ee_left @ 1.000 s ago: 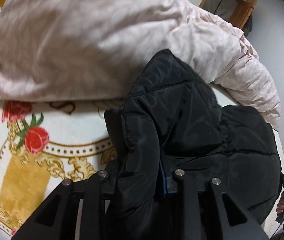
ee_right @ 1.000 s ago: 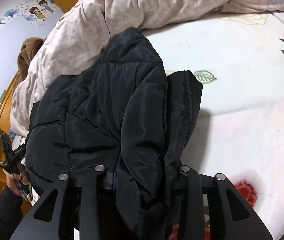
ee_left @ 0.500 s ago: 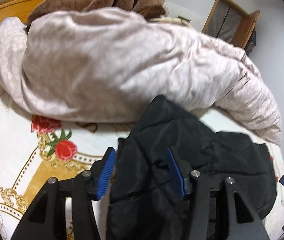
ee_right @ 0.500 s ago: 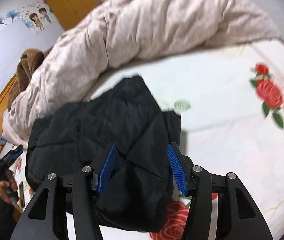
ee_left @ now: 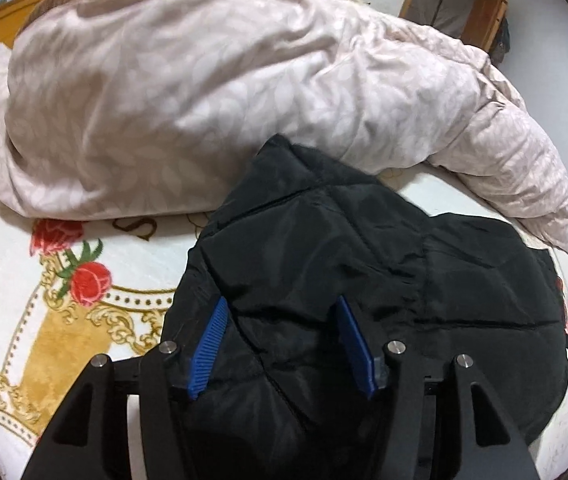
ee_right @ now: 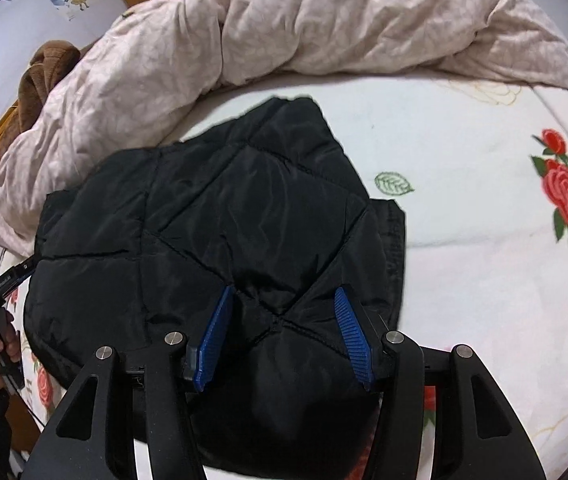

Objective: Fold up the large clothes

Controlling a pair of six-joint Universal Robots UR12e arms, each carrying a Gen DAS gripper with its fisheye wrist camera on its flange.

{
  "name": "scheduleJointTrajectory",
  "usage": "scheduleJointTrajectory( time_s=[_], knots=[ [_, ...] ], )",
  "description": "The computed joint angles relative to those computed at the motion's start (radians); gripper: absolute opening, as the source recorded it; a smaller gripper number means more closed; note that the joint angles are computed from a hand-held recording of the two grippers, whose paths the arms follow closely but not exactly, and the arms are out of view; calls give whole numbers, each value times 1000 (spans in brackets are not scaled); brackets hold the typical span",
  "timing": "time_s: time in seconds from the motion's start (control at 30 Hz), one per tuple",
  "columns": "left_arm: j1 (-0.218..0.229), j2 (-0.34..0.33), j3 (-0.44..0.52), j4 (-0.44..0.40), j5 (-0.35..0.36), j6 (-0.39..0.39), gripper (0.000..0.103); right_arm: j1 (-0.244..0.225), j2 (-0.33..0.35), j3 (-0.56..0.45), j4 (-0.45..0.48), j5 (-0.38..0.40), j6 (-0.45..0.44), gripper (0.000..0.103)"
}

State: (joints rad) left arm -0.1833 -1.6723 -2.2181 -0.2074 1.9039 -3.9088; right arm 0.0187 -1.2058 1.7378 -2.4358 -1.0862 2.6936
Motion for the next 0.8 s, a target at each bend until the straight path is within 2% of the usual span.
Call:
scheduleJointTrajectory(
  time_s=[0.2,0.23,0.3,0.47,0.63,0.8],
  knots=[
    [-101,58,-6,-34,98,-62,59,-32,-89,85,-58,42,-18,54],
    [-125,66,-3,-54,113,-76,60,-40,-111,108,-65,49,-32,54],
    [-171,75,9,-86,139,-104,72,-53,-147,147,-75,64,-59,54],
    [-286,91,51,-202,206,-183,76,-88,-242,240,-86,80,-111,54],
    [-380,96,93,-289,249,-255,82,-123,-332,319,-80,93,-174,54],
    [-466,98,122,-383,285,-327,83,-169,-419,381,-46,132,-224,61]
  ],
)
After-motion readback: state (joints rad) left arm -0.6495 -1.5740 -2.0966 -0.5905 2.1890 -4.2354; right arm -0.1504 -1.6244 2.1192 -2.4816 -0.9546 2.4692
